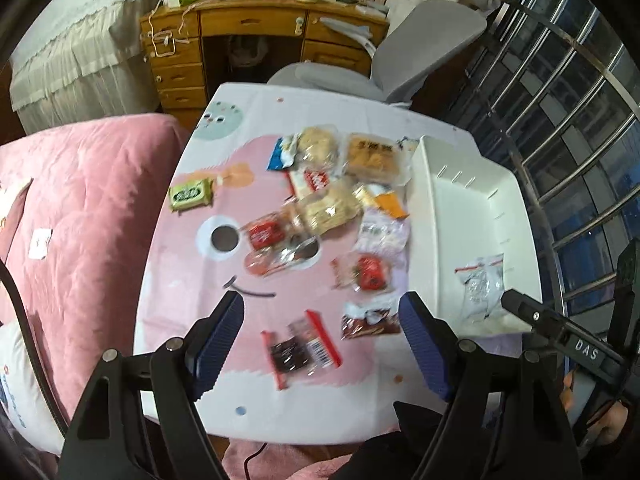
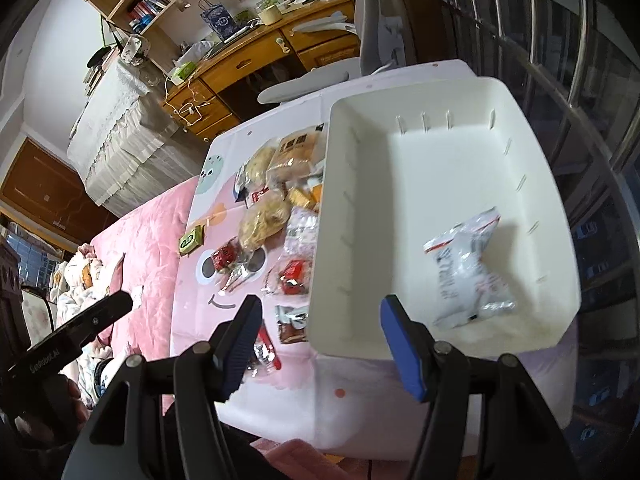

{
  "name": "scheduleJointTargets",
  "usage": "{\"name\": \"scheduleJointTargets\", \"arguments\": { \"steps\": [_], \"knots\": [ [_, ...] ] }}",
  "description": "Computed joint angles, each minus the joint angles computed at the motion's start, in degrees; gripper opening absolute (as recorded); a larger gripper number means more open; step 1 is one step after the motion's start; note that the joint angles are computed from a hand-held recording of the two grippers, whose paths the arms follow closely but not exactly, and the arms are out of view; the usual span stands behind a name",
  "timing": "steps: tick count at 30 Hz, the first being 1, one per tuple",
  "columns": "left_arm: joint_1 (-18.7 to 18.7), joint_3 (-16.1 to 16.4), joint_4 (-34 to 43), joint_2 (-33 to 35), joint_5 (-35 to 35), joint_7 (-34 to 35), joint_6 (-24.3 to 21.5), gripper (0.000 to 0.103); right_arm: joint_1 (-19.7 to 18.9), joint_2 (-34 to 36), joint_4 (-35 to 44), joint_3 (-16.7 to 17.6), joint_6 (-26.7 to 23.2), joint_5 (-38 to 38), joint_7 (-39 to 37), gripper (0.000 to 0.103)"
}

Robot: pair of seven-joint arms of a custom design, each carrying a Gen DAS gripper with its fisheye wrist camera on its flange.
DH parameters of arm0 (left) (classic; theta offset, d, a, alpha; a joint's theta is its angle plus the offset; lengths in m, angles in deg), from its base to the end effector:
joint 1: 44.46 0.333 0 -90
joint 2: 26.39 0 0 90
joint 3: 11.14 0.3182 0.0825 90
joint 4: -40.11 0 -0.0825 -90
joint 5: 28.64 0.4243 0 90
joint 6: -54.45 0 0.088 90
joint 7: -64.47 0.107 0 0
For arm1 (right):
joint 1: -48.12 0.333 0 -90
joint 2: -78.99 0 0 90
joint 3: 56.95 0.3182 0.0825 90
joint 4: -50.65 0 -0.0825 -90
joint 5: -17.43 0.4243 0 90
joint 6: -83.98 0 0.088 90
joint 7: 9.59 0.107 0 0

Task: Organize snacks

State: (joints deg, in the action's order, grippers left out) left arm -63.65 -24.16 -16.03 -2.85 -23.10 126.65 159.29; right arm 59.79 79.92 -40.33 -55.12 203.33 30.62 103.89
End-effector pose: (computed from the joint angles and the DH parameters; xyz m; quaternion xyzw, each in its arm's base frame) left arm 0.6431 -0.3415 0.6946 -0.6751 0.7035 -0.2127 0.0636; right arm 0.6216 0.1608 0.6651 -0.5967 0.7591 -0.0060 0.2603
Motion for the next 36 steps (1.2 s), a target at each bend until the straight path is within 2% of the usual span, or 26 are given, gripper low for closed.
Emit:
{"name": "scheduleJointTargets", "arguments": {
  "steps": [5,13,21,24,29,33,36],
  "knots": [
    [4.0,0.0,-7.7,-5.2,-3.6,4.1,1.7,0.081,1.5,-0.4,-1.0,1.1,1.3,-3.1,6.2,0.062],
    [6.8,0.8,-11.6,-8.1,-1.6,14.6,0.9,0.084,5.1,-0.7,-1.6,3.2,2.8,-10.0,18.5,0.062],
    [11.5,1.4,-15.2,-9.9,-6.9,28.2,1.7,0.084,9.6,0.4,-2.1,5.5,3.8,-17.0,31.3,0.062],
    [12.6,1.8,-14.6,-9.1,-7.6,31.8,1.4,0.084,11.0,0.8,-2.6,5.9,5.1,-18.8,34.2,0.062],
    [13.7,2.0,-10.6,-5.6,-7.8,36.7,-0.7,0.084,13.3,2.6,-0.5,6.1,3.5,-23.3,36.3,0.062],
    [13.8,2.1,-6.0,-1.8,-6.8,39.1,-1.9,0.084,15.0,4.6,2.3,6.1,1.0,-26.5,34.5,0.062],
    [13.8,1.9,-1.2,2.0,-6.9,40.4,-3.1,0.084,15.8,5.2,2.8,5.8,1.0,-27.1,32.6,0.062]
  ]
}}
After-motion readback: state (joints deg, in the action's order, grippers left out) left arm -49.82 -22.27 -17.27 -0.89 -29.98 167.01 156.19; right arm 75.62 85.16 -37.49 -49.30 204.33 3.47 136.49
